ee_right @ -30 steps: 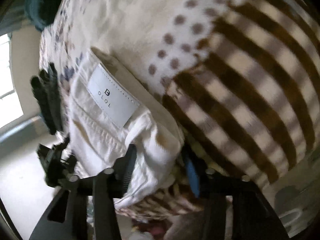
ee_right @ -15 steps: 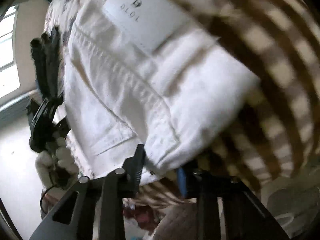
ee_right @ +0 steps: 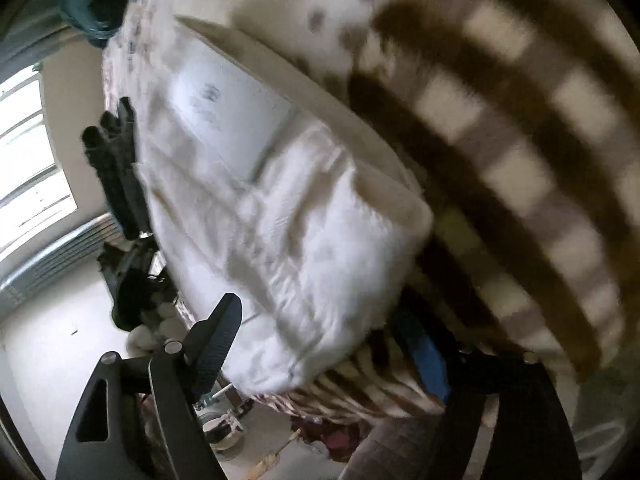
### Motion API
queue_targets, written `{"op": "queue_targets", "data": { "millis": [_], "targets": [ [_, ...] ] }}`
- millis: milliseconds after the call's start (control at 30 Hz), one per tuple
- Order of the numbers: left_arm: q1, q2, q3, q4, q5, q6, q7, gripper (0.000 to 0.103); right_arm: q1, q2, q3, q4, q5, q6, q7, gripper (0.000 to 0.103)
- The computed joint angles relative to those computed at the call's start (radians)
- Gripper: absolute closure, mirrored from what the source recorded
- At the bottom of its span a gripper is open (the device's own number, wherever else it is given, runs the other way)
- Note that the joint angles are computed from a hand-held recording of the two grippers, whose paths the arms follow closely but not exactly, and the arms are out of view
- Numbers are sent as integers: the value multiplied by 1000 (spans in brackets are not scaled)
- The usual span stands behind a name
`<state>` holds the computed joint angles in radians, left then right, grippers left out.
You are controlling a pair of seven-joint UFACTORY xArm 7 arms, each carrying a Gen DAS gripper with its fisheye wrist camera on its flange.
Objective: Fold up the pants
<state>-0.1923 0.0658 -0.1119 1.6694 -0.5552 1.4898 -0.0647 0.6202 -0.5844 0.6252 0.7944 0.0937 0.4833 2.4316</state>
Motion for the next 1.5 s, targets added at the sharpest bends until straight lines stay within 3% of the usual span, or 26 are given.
{"op": "queue_targets", "data": {
  "millis": [67,167,300,367,433,500,567,667,767,867,967,1000,1167,1267,1333,1367,1400,1433,1467,1500],
  "targets": [
    [0,2,0,3,2,4,3,75,-33,50,20,7,-43,-37,-22,9],
    [1,11,0,19,9,14,3,75,-39,81,10,27,-82,-30,-64,10],
    [12,29,6,34,9,38,-17,76,-49,77,17,50,-120,0,-61,33],
    [27,27,10,44,-36,62,-27,72,-31,2,25,5,-111,-10,-33,34],
    [40,9,14,51,-67,96,-19,64,-33,-26,31,-3,-109,-23,-33,32],
    [50,-21,20,36,-98,121,-2,31,-45,-7,33,18,-118,-33,-66,31],
    [58,-72,32,-9,-122,140,11,15,-68,-12,52,4,-126,-81,-61,25],
    [60,-132,49,-88,-132,170,15,14,-119,-28,91,-28,-127,-140,-9,23],
    [62,-200,71,-199,-158,166,8,5,-163,-68,118,-33,-141,-119,23,23],
    [53,-220,81,-248,-185,163,10,4,-118,-56,81,-62,-123,-125,-22,23],
    [44,-223,85,-271,-221,154,13,2,-106,-7,75,-118,-107,-244,-47,20],
    [41,-218,85,-273,-232,153,11,2,-161,-24,117,-137,-123,-302,0,14],
    [28,-186,71,-248,-221,152,1,1,-350,-39,222,-119,-179,-484,-8,13],
    [21,-178,61,-242,-212,139,-10,1,-273,53,160,-107,-163,-441,-110,14],
    [16,-194,55,-247,-199,114,-10,2,-307,40,191,-127,-137,-437,-65,18],
    [13,-210,53,-254,-205,87,-5,17,-311,31,194,-122,-131,-407,-57,24],
    [5,-216,44,-240,-177,73,-10,34,-290,42,174,-99,-134,-356,-76,37],
    [-1,-220,42,-232,-160,67,-9,41,-245,63,135,-62,-138,-275,-118,44],
    [-4,-227,46,-231,-163,65,-7,56,-241,64,132,-39,-147,-237,-117,52],
    [-6,-238,50,-230,-168,63,-12,62,-242,58,132,-20,-156,-205,-108,58]
  ]
}}
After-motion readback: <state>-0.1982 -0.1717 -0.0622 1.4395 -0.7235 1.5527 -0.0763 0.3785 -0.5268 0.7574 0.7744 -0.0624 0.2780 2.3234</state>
